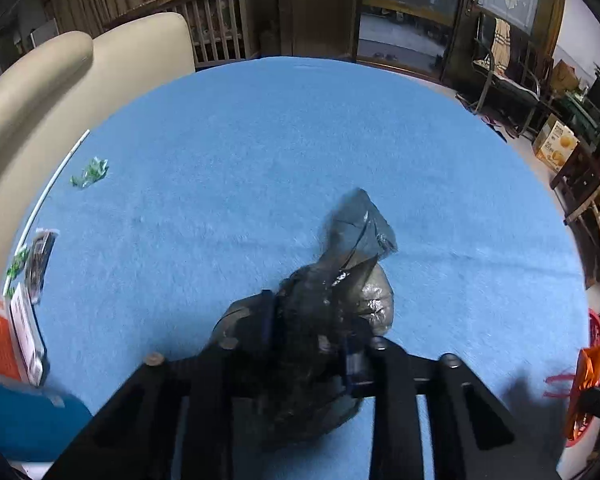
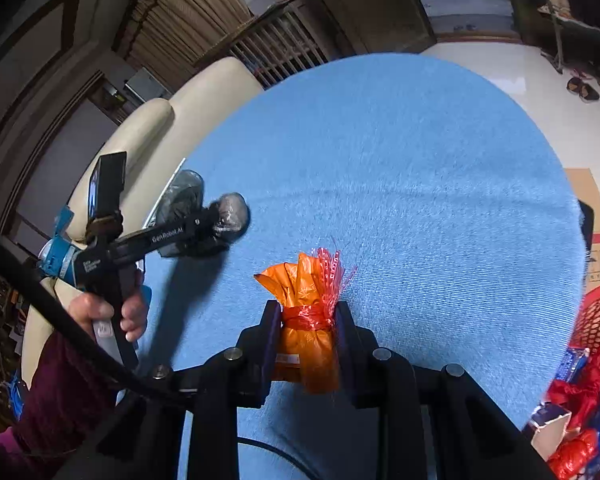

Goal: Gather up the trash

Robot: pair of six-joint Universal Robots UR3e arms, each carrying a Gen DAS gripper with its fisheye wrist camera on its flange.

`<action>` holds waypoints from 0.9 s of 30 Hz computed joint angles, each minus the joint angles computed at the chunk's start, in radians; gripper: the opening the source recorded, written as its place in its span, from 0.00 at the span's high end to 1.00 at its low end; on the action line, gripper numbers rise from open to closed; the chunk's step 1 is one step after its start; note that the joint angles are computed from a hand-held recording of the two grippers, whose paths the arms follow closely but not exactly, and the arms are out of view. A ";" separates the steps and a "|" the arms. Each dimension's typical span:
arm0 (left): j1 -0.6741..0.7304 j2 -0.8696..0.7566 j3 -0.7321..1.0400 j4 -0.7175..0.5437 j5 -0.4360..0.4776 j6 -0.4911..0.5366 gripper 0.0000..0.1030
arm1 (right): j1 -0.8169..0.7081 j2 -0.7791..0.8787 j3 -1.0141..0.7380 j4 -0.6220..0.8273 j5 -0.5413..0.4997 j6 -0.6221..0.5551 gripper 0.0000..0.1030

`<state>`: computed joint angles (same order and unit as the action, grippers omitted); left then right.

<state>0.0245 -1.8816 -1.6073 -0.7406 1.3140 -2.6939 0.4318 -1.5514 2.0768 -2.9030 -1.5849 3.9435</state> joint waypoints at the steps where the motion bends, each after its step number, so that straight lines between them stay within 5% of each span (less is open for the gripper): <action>1: -0.002 0.039 -0.039 0.014 0.013 -0.013 0.82 | 0.011 -0.013 0.003 0.005 -0.016 0.006 0.72; 3: -0.005 0.146 -0.139 0.055 0.018 -0.011 0.97 | 0.037 -0.060 0.025 0.012 -0.052 0.023 0.72; 8: -0.033 0.462 -0.382 0.129 0.056 0.021 0.98 | 0.095 -0.168 0.062 0.058 -0.141 0.057 0.72; 16: -0.099 0.813 -0.508 0.073 0.077 0.043 0.98 | 0.235 -0.300 0.080 0.148 -0.317 0.133 0.72; 22: -0.122 0.914 -0.491 -0.007 0.051 0.063 0.98 | 0.340 -0.392 0.090 0.233 -0.435 0.194 0.72; 27: -0.260 0.904 -0.463 0.017 0.134 0.014 0.98 | 0.408 -0.446 0.094 0.284 -0.519 0.247 0.72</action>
<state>-0.2353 -0.9781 -2.0699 -0.7233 1.4481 -2.6801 0.8396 -1.9973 2.1704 -2.6189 -2.1036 4.1908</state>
